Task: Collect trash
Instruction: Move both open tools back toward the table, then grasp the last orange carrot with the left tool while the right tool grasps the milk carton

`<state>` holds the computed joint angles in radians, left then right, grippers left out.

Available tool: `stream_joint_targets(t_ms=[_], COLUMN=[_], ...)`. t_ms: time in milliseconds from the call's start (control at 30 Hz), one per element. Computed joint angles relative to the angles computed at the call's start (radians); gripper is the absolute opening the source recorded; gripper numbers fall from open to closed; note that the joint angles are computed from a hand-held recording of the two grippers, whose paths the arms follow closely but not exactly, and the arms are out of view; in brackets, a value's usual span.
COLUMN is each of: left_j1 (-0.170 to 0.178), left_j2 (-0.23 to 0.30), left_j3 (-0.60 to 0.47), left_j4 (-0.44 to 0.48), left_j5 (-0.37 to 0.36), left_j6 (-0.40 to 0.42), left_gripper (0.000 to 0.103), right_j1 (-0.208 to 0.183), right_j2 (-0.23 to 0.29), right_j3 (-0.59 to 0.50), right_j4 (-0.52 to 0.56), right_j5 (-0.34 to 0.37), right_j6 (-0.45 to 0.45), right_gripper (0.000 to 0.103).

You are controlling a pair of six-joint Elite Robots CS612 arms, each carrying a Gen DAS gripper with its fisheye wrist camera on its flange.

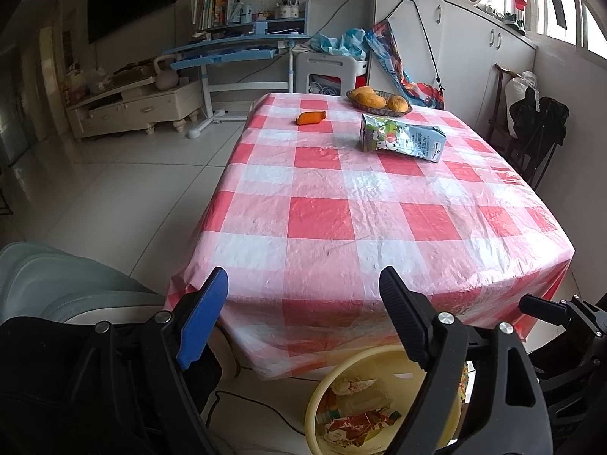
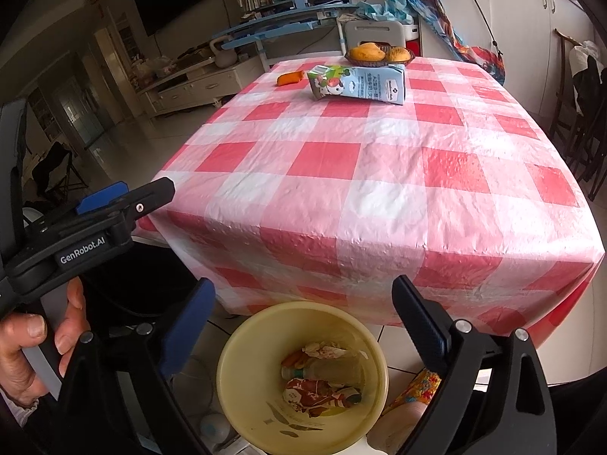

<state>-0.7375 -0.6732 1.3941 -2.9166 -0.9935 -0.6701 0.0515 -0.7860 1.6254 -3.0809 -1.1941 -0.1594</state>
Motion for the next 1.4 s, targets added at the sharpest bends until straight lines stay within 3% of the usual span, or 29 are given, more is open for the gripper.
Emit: stream_joint_targets(t_ms=[867,1033,1233,1400], left_j1=[0.000,0.003,0.029,0.067], left_j2=[0.000,-0.002,0.027,0.077], left_j3=[0.001,-0.007,-0.084,-0.196], left_j4=[-0.003,-0.040,-0.035,-0.019], left_j5=[-0.002,-0.008,-0.003,-0.025], left_j6=[0.001,0.038,0.092,0.172], left_gripper=[0.079,0.080,0.083,0.083], right_j1=[0.012,-0.002,-0.004,-0.009], right_j2=[0.004,-0.001,0.000,0.046], right_j3=[-0.005,-0.021,-0.088,-0.205], right_j4=[-0.001,0.028,0.019,0.072], right_j5=[-0.029,0.033,0.018,-0.011], right_j6=[-0.036,0.003,-0.094,-0.149], right_gripper=[0.091,0.091,0.094,0.094])
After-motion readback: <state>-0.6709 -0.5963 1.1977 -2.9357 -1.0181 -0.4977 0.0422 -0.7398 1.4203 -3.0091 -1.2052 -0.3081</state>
